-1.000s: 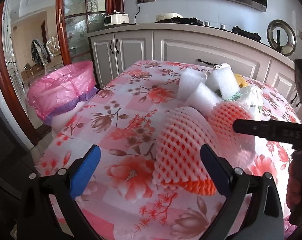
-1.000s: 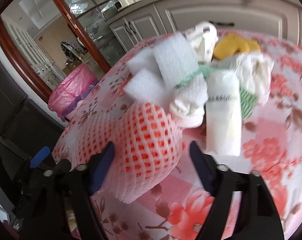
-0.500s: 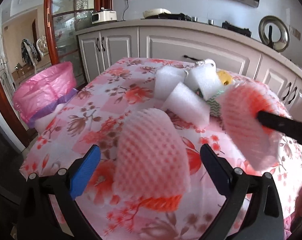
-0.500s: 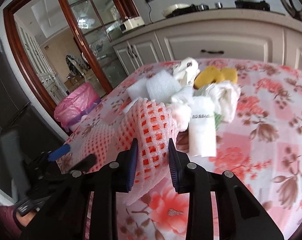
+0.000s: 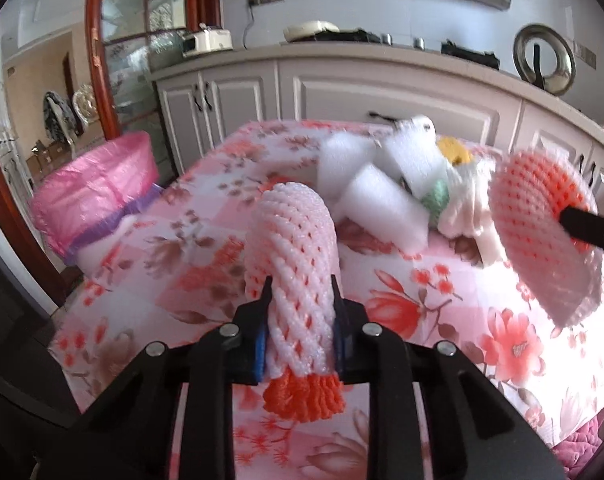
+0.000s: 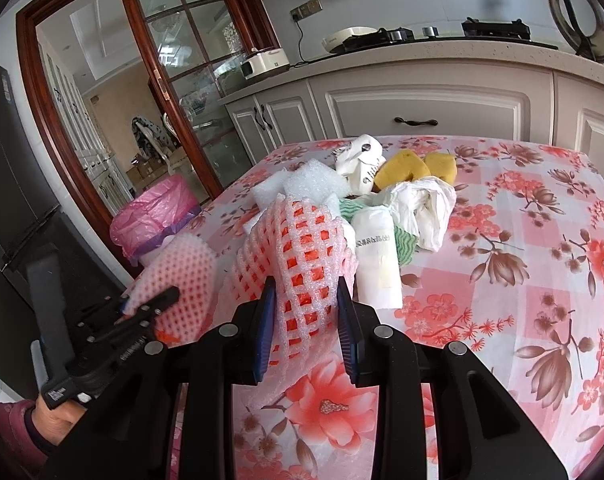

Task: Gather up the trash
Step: 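Grasp the orange-tipped foam net with the left tool while the right tool grasps the pink foam net, then carry both foam nets to the pink bin and open both tools to drop them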

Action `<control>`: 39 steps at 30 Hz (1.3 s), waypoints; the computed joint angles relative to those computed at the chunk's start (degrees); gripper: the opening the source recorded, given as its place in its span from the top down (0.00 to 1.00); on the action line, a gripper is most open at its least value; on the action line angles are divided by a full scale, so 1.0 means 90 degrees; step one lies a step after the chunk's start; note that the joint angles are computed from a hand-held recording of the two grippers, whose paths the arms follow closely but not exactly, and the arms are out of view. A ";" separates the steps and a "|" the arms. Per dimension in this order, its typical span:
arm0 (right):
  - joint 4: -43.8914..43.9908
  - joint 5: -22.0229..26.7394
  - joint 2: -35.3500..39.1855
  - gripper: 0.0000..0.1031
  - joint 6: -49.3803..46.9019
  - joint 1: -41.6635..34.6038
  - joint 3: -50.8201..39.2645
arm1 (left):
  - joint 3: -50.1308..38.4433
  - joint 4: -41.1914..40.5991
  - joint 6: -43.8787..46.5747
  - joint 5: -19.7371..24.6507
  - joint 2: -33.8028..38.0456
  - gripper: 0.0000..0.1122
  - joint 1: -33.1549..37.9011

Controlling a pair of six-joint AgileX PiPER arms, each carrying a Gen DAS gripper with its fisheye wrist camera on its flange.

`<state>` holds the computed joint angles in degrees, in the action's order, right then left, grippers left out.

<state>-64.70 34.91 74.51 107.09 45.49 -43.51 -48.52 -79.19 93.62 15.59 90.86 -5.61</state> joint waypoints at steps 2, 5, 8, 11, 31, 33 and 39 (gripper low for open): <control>0.0010 0.0040 0.0075 0.72 -0.0062 0.0063 -0.0116 | 0.0026 -0.0239 0.0223 0.0367 -0.0148 0.79 0.0331; 0.0047 0.0053 0.0249 0.72 -0.0256 0.0130 -0.0351 | -0.0045 -0.0161 0.0091 0.0829 -0.0279 0.79 0.0772; 0.0130 -0.0034 0.0537 0.72 -0.0615 0.0108 -0.0717 | -0.0190 -0.0127 -0.0027 0.1102 -0.0345 0.79 0.1151; 0.0273 -0.0171 0.0833 0.72 -0.1026 0.0035 -0.1138 | -0.0355 -0.0102 -0.0134 0.1262 -0.0345 0.79 0.1440; 0.3515 -0.0694 0.3991 0.72 -0.6029 -0.0779 -0.5912 | -0.2471 0.1763 -0.2442 0.0954 0.0823 0.79 0.2239; 0.3978 -0.0583 0.4336 0.72 -0.6583 -0.0849 -0.6491 | -0.2739 0.1971 -0.2689 0.0955 0.0980 0.79 0.2319; 0.5189 0.0125 0.5630 0.72 -0.8075 -0.0966 -0.8754 | -0.3409 0.2490 -0.3233 0.0975 0.1394 0.78 0.2554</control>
<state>-17.99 36.03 125.18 34.42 36.79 -122.30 -79.20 -56.78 64.52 24.37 103.41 17.37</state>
